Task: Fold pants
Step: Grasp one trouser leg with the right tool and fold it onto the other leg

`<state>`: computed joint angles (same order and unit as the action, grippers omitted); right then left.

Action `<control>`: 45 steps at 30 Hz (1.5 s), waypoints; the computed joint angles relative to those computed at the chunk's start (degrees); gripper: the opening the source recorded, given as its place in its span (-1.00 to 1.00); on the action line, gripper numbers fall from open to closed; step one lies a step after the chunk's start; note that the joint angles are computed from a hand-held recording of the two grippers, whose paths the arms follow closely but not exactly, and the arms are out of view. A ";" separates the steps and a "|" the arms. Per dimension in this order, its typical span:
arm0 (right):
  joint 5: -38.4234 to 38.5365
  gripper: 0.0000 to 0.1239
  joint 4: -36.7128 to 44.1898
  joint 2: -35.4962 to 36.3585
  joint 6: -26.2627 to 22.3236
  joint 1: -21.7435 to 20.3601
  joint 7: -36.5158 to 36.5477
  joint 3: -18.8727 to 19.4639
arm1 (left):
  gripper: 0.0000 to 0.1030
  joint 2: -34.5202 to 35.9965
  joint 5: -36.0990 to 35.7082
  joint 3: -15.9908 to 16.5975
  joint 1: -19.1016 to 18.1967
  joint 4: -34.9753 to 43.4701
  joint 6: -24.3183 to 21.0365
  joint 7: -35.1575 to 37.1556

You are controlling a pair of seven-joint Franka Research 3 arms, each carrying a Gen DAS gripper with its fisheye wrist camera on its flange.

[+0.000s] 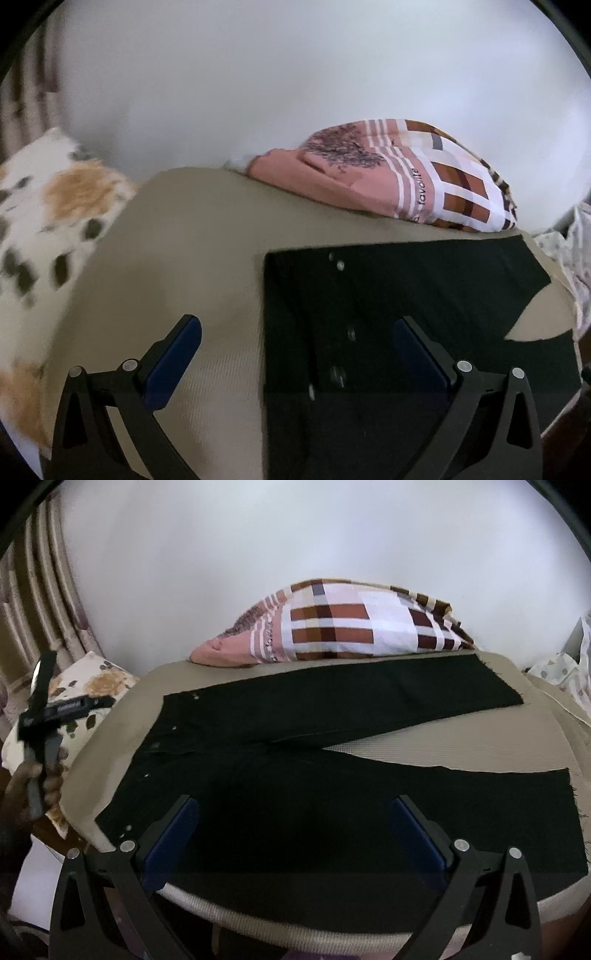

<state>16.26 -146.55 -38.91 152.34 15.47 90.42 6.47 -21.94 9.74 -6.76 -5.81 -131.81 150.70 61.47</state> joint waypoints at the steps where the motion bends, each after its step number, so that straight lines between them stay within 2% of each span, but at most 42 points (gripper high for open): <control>1: 0.18 0.66 0.85 1.37 -0.29 0.17 -0.12 -0.24 | 0.98 2.52 -1.10 1.39 -0.41 1.28 1.14 2.03; 2: 0.23 0.66 1.58 2.63 -0.53 0.18 -0.07 -0.25 | 0.98 4.38 -2.49 2.47 -0.84 2.03 2.35 4.20; 4: -0.21 0.66 2.88 4.98 -0.81 -0.27 0.44 0.14 | 0.97 9.20 -11.11 6.66 -3.80 4.80 3.98 14.60; 6: -0.68 0.66 3.92 7.00 -1.42 -0.46 0.75 0.28 | 0.86 13.58 -15.76 7.70 -3.70 8.03 3.71 20.72; 8: -1.43 0.66 4.57 8.59 -1.99 -0.84 1.39 0.60 | 0.72 16.99 -15.91 6.98 -2.11 10.57 3.02 23.33; 9: -1.74 0.66 4.90 9.21 -2.35 -0.95 1.69 0.65 | 0.68 18.73 -18.31 6.91 -1.57 12.05 2.15 26.06; 14: -3.84 0.66 6.19 11.99 -2.87 -2.15 4.64 1.22 | 0.68 24.41 -29.24 4.07 2.01 16.57 0.72 36.81; 17: -4.63 0.66 6.97 13.37 -3.95 -2.22 6.01 1.15 | 0.62 28.05 -40.08 1.06 5.22 21.01 -5.44 47.41; 18: -4.86 0.66 7.22 13.73 -4.29 -2.17 6.34 1.12 | 0.41 28.88 -41.35 -0.07 6.29 21.90 -7.41 48.82; 20: -5.48 0.66 7.45 14.13 -4.50 -2.17 6.98 1.18 | 0.21 28.78 -35.88 -0.59 5.80 21.13 -5.03 44.86; 21: -5.81 0.66 7.48 14.20 -4.36 -2.16 7.26 1.25 | 0.00 28.68 -32.91 -0.49 5.67 21.06 -4.88 40.81; 22: -6.04 0.66 7.55 14.30 -4.24 -2.10 7.39 1.22 | -0.18 28.41 -33.73 -0.76 6.16 20.98 -4.93 39.01; 24: -6.68 0.66 7.81 14.61 -3.90 -2.18 7.97 1.34 | -0.33 27.66 -33.48 -1.27 6.48 20.17 -4.22 37.62; 27: -7.18 0.66 8.67 15.46 -3.60 -1.99 8.09 1.16 | -0.54 25.50 -25.24 -1.54 4.91 17.70 -1.35 31.99; 28: -6.81 0.66 9.40 16.12 -3.40 -1.67 7.59 0.76 | -0.57 24.29 -24.81 -1.73 4.60 16.48 0.30 31.25; 30: -4.38 0.66 11.26 17.70 -3.04 -0.64 5.95 -0.81 | -0.60 22.14 -28.67 -1.64 4.53 13.98 3.26 33.41; 34: 5.66 0.66 16.93 22.18 -0.77 2.31 -1.13 -4.92 | -0.68 17.32 -28.54 -1.21 2.46 9.71 8.29 30.90; 35: 10.47 0.66 19.72 24.35 -1.20 3.53 -4.55 -6.78 | -0.68 16.02 -28.47 -1.02 1.77 8.61 9.36 30.45; 37: 21.02 0.66 24.87 28.29 -4.49 4.83 -11.32 -9.55 | -0.68 12.42 -28.28 -0.63 -0.07 5.35 11.84 29.49; 41: 34.50 0.66 36.64 38.72 -13.48 1.70 -13.33 -10.93 | -0.68 6.82 -28.61 0.59 -4.37 0.34 14.63 27.36; 45: 37.63 0.66 47.00 48.41 -18.38 -2.31 -10.35 -9.22 | -0.68 0.74 -28.85 2.40 -8.79 -5.32 15.96 23.99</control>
